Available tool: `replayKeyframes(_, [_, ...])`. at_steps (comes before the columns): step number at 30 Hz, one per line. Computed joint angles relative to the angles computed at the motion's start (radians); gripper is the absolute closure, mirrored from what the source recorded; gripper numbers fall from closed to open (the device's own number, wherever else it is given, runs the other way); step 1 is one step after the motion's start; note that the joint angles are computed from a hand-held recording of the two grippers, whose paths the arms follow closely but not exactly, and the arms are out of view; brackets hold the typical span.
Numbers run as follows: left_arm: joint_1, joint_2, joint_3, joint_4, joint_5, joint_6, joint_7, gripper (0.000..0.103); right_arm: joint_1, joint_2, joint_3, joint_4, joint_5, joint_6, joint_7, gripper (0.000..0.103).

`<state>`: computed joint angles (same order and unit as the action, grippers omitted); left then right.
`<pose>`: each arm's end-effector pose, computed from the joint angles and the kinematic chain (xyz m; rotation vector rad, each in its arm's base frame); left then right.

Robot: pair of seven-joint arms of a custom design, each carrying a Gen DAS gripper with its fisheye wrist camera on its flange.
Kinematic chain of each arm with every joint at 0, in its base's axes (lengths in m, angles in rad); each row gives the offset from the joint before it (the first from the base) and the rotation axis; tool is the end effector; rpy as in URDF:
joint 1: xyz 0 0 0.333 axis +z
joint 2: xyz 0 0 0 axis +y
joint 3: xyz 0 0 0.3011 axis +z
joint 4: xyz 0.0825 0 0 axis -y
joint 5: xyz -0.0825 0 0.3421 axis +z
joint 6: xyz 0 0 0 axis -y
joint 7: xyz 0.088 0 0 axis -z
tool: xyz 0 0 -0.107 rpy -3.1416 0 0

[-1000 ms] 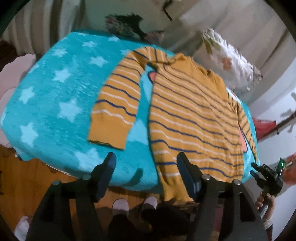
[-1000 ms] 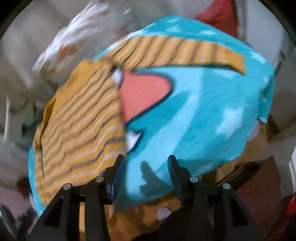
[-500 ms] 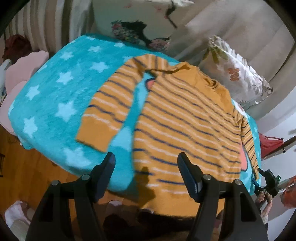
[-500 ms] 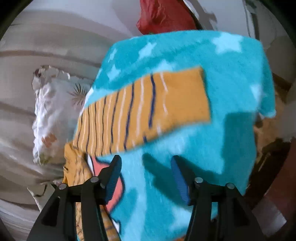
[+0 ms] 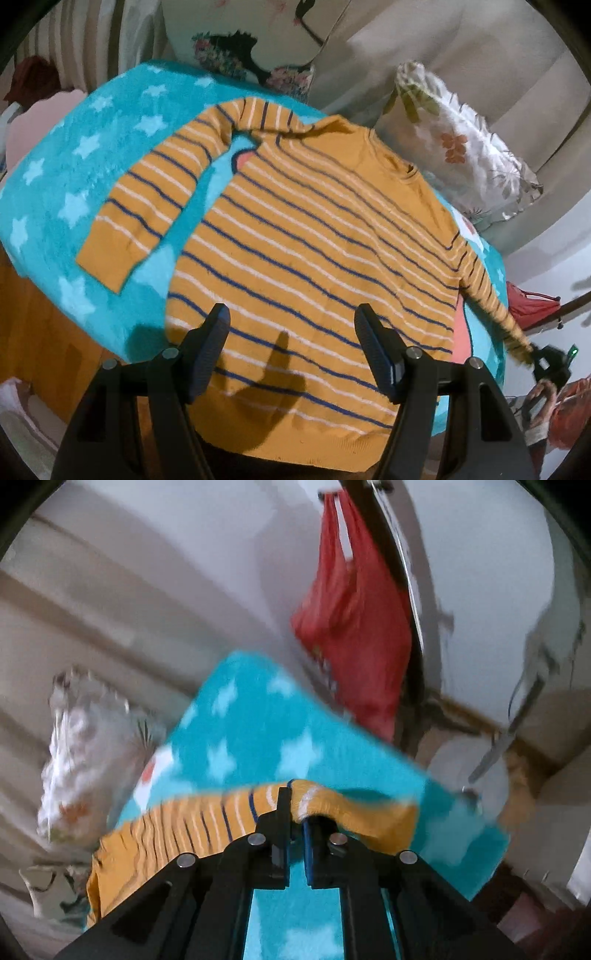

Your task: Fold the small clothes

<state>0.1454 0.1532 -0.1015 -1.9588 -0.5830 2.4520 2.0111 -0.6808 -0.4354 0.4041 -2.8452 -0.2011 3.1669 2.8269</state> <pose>0.5811 0.0278 0.4414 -2.1061 2.1056 -0.8550 0.3679 -0.0858 0.4071 -0.3343 2.4606 -0.5621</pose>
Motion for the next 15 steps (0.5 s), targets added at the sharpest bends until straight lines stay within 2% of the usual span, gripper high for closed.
replayKeyframes(1, [-0.002, 0.000, 0.002, -0.003, 0.011, -0.003, -0.012, 0.034, -0.009, 0.016, -0.012, 0.027, -0.007, 0.003, -0.017, 0.097])
replayKeyframes(2, [-0.003, -0.003, 0.004, -0.010, 0.022, -0.003, -0.022, 0.034, -0.034, 0.025, 0.008, 0.054, -0.018, -0.005, -0.021, 0.097])
replayKeyframes(4, [-0.005, -0.012, 0.008, -0.024, 0.048, 0.008, -0.034, 0.034, -0.100, 0.054, 0.080, 0.126, -0.071, -0.029, -0.014, 0.097])
replayKeyframes(9, [0.020, -0.008, 0.027, -0.016, 0.062, 0.029, -0.029, 0.034, -0.222, 0.239, 0.316, 0.397, -0.303, -0.090, 0.053, 0.097])
replayKeyframes(10, [0.032, 0.007, 0.030, 0.003, 0.045, 0.020, -0.021, 0.034, -0.258, 0.310, 0.394, 0.484, -0.408, -0.117, 0.100, 0.097])
replayKeyframes(11, [0.042, 0.020, 0.031, 0.021, 0.035, 0.013, -0.016, 0.034, -0.266, 0.377, 0.436, 0.556, -0.514, -0.146, 0.155, 0.097])
replayKeyframes(12, [0.056, 0.041, 0.032, 0.047, 0.020, 0.000, -0.005, 0.034, -0.238, 0.462, 0.455, 0.640, -0.622, -0.178, 0.203, 0.097])
replayKeyframes(13, [0.071, 0.063, 0.031, 0.075, 0.006, -0.014, 0.009, 0.034, -0.176, 0.550, 0.445, 0.726, -0.711, -0.214, 0.246, 0.097])
replayKeyframes(14, [0.086, 0.086, 0.029, 0.104, -0.005, -0.029, 0.025, 0.034, -0.089, 0.637, 0.418, 0.813, -0.739, -0.235, 0.231, 0.097])
replayKeyframes(15, [0.103, 0.116, 0.027, 0.143, -0.012, -0.049, 0.042, 0.034, -0.036, 0.713, 0.420, 0.893, -0.773, -0.269, 0.232, 0.097])
